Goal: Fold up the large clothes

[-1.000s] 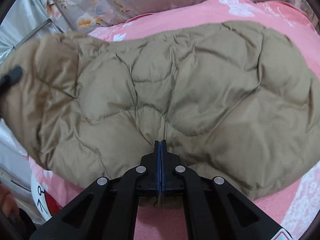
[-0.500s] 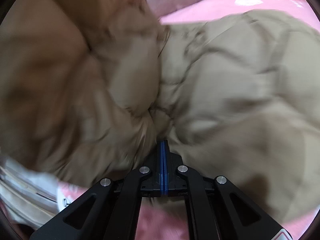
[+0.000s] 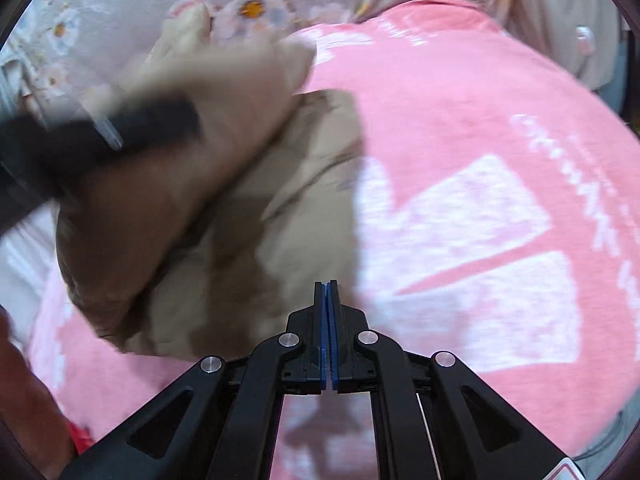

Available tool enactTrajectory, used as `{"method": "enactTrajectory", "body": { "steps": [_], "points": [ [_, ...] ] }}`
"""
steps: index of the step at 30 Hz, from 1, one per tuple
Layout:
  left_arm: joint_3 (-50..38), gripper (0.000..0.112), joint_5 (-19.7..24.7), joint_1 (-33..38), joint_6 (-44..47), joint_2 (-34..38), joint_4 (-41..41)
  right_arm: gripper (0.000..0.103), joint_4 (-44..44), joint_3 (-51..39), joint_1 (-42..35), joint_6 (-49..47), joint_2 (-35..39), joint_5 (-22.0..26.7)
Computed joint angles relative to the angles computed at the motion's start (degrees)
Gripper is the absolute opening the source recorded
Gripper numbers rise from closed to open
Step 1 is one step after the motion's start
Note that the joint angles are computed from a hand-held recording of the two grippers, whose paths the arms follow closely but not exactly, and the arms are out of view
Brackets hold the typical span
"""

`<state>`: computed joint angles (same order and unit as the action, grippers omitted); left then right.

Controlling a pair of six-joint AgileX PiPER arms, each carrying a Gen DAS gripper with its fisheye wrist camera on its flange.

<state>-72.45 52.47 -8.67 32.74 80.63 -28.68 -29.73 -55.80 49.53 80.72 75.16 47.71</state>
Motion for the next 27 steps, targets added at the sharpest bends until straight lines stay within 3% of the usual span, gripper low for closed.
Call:
{"method": "enactTrajectory", "body": {
  "steps": [7,11,14,16,17,18,20,22,23,24,26,27],
  "points": [
    [5.7,0.009,-6.4,-7.0,-5.6,2.6,5.7,0.005,0.1,7.4,-2.6,0.6,-10.6,6.4],
    [7.5,0.011,-8.4,-8.4,-7.7,2.4,7.4,0.005,0.2,5.3,-6.7,-2.3,-9.9,6.4],
    [6.2,0.023,-3.8,-5.8,-4.6,-0.1,3.3,0.006,0.7,2.7,-9.1,-6.2,-11.2,7.6],
    [5.3,0.043,0.0,-2.0,0.0,-4.0,-1.7,0.007,1.6,-1.6,-10.8,-9.5,-9.9,8.2],
    [4.6,0.061,0.9,-0.1,0.8,-5.9,-3.0,0.008,2.2,-3.3,-11.5,-10.9,-9.7,8.3],
    [3.7,0.07,2.0,2.7,2.5,-7.7,-5.5,0.009,2.9,-5.4,-12.3,-12.4,-9.6,8.1],
    [-0.1,0.071,6.0,8.7,4.9,-8.7,-9.3,0.01,3.9,-9.0,-13.1,-14.1,-8.8,7.5],
    [-4.4,0.071,6.7,11.9,2.9,-8.1,-7.5,0.012,7.0,-14.4,-15.2,-18.0,-5.8,5.6],
    [-6.8,0.071,5.8,13.3,1.1,-7.2,-5.3,0.02,8.7,-17.7,-15.8,-20.3,-3.7,4.8],
    [-9.0,0.071,4.5,14.2,-1.2,-5.9,-2.5,0.036,10.3,-21.3,-16.3,-22.6,-1.0,4.2],
    [-13.6,0.071,4.2,15.8,-5.1,-2.3,2.0,0.049,13.2,-28.3,-17.3,-26.6,4.3,4.1],
    [-16.2,0.071,4.8,16.9,-6.8,0.0,3.3,0.05,14.6,-31.2,-17.7,-28.0,6.9,4.2]
  ]
}}
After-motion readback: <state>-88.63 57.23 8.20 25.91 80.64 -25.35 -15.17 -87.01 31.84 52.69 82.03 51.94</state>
